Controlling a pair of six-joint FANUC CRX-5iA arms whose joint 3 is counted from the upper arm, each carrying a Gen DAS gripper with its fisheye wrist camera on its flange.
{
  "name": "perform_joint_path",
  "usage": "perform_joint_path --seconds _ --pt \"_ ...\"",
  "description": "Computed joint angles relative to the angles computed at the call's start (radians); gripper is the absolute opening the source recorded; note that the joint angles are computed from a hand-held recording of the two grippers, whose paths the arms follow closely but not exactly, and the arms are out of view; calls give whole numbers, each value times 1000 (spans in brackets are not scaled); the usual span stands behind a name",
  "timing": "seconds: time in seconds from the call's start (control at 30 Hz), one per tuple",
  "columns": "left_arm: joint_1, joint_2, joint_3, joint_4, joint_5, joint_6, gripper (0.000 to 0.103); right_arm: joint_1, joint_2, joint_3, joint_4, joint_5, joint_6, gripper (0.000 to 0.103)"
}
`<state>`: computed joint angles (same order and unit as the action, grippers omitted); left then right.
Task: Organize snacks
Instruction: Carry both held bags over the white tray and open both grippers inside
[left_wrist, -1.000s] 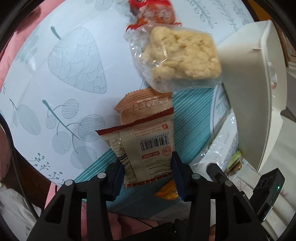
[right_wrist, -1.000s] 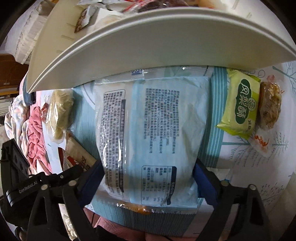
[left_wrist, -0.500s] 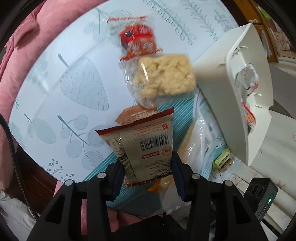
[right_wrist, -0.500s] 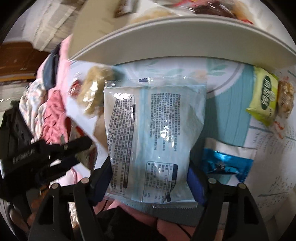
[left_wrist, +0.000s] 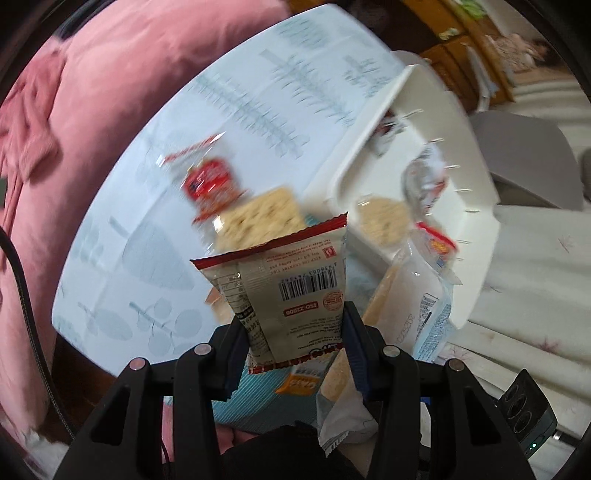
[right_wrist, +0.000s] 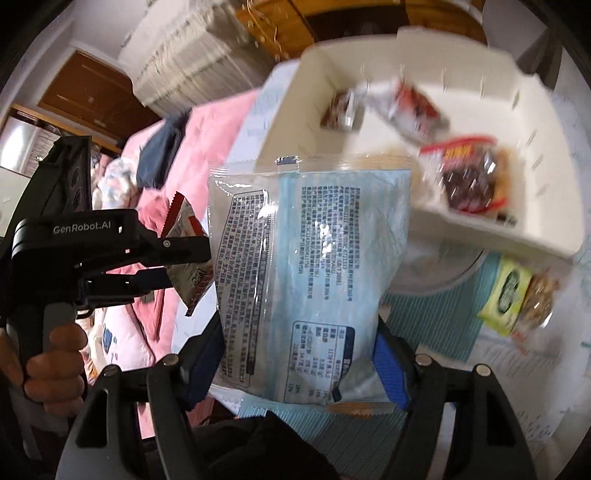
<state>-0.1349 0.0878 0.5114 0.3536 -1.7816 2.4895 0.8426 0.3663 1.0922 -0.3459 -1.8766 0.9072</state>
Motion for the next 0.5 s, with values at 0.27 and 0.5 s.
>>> perform_joint_path --seconds 0.27,0.5 --pt "-31 147 273 -33 -62 -74 46 -4 -59 -64 161 134 34 74" --pt "-66 272 482 -68 -86 -130 46 -11 -101 -149 331 253 34 74"
